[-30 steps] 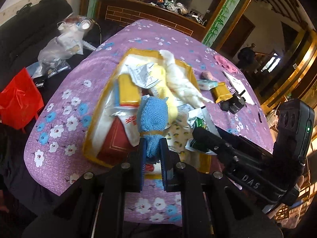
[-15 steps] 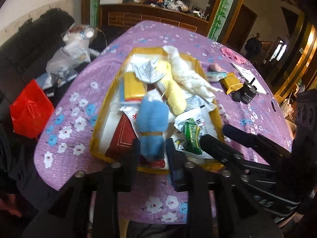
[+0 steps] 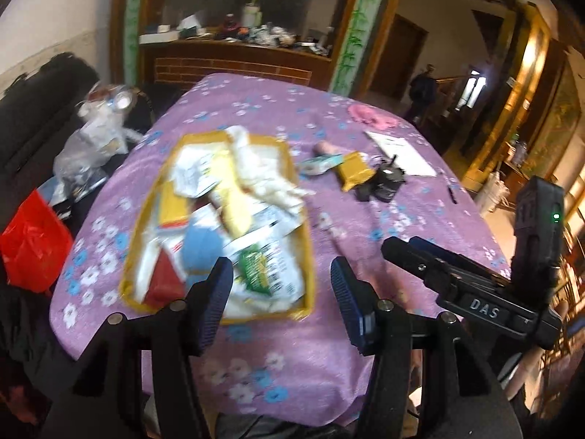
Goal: Organize soft objects
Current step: 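Grasp the teal toothbrush box with the left tool while the right grasps the yellow packet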
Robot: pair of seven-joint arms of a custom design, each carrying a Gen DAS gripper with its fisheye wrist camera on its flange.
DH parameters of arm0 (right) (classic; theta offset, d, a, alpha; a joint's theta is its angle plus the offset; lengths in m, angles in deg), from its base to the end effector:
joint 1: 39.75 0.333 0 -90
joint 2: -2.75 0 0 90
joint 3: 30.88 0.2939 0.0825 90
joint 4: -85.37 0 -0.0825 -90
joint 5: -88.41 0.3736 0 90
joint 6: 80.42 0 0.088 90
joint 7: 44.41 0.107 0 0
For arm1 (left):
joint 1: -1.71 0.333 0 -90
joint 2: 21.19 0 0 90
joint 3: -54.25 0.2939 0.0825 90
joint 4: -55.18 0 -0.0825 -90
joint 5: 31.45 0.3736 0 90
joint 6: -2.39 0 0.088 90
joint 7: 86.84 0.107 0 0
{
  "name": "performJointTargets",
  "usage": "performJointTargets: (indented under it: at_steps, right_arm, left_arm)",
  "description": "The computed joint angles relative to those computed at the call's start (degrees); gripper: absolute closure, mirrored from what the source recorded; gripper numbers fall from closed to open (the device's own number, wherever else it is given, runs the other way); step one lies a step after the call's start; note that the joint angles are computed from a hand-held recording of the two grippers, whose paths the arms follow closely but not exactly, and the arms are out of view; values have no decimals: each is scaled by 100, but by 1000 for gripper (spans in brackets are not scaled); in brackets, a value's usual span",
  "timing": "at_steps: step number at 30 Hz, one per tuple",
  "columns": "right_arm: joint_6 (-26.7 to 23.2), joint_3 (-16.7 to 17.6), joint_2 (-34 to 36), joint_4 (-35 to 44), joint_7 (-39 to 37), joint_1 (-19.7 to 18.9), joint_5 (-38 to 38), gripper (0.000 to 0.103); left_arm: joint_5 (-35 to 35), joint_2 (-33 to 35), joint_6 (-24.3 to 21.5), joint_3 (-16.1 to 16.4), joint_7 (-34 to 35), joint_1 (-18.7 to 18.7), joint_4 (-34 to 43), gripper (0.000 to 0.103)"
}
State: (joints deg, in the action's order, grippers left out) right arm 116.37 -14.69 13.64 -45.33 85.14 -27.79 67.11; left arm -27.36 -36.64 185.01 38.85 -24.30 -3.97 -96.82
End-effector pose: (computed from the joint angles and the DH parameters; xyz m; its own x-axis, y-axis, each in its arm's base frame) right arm 0.4809 0.2991 0.3771 0.3345 -0.8655 -0.3728 -0.6797 0.0525 -0.7316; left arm 0.4235 -0.1715 0.4079 -0.0702 -0.9731 0.2196 -0.7256 -0.1012 -0.6806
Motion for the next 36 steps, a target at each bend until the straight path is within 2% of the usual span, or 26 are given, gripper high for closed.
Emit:
performJointTargets:
  at_steps: [3,4,6,7,9,11,15,17,21,23,25,28,30,32,33,36]
  right_arm:
    - [28,138,57,35,257,-361,-303,32]
    - [15,224,109,90,369,-524,-440,32]
    - [-49,657,283,263,730,-1148,-965,32]
    - [-76,710,350,334,762,-1232,-1024,33]
    - [-54,731,456,432,783,-1359,-1019,33]
    - [-73,861,610,561,844,-1604,-1105,33]
    - [-171,1064,879,773,776,-1960,-1124,33]
    - [-159,1170,1052,889,662,-2120,-1045,33]
    - [-169,1434,1518,1204,435,-2448,-927,33]
    - [-136,1584,1809,1385,306,-2595,-880,33]
    - [-121,1611,2004,1497,203,-2607,-791,33]
    - [-404,2259,2458,1705,15,-3166,-891,34]
    - [-443,2401,2551,1738,-153,-3268,-814,34]
    - [-424,2414,2571,1742,-294,-3260,-673,34]
    - [-428,2493,2609,1735,-377,-3329,-640,34]
    - [-379,2555,2570,1627,-557,-3362,-443,34]
  left_arm:
    - [-6,472,-11,219,270,-241,457,47]
    - [46,621,-58,178,305,-199,624,47]
    - [347,999,-212,15,250,-16,1077,47]
    - [555,1192,-354,-12,170,30,1334,47]
    - [659,1547,-564,113,318,-118,1782,47]
    - [1112,1898,-871,291,83,-281,2266,47]
    - [1335,2618,-1338,516,302,-601,3217,47]
    - [1153,2987,-1389,467,664,-608,3637,47]
    - [1373,3866,-2312,804,742,-1019,4925,47]
    - [1474,4253,-2643,871,870,-1127,5484,47]
    - [1652,4667,-3005,1030,826,-1311,6094,47]
    - [1814,5218,-3489,1170,805,-1478,6892,47]
    - [1963,5597,-3917,1279,787,-1625,7456,52]
    - [2026,5912,-4348,1325,812,-1700,7942,76]
    - [2030,5987,-4428,1328,790,-1706,8047,79]
    - [2177,5775,-4155,1383,608,-1731,7694,90]
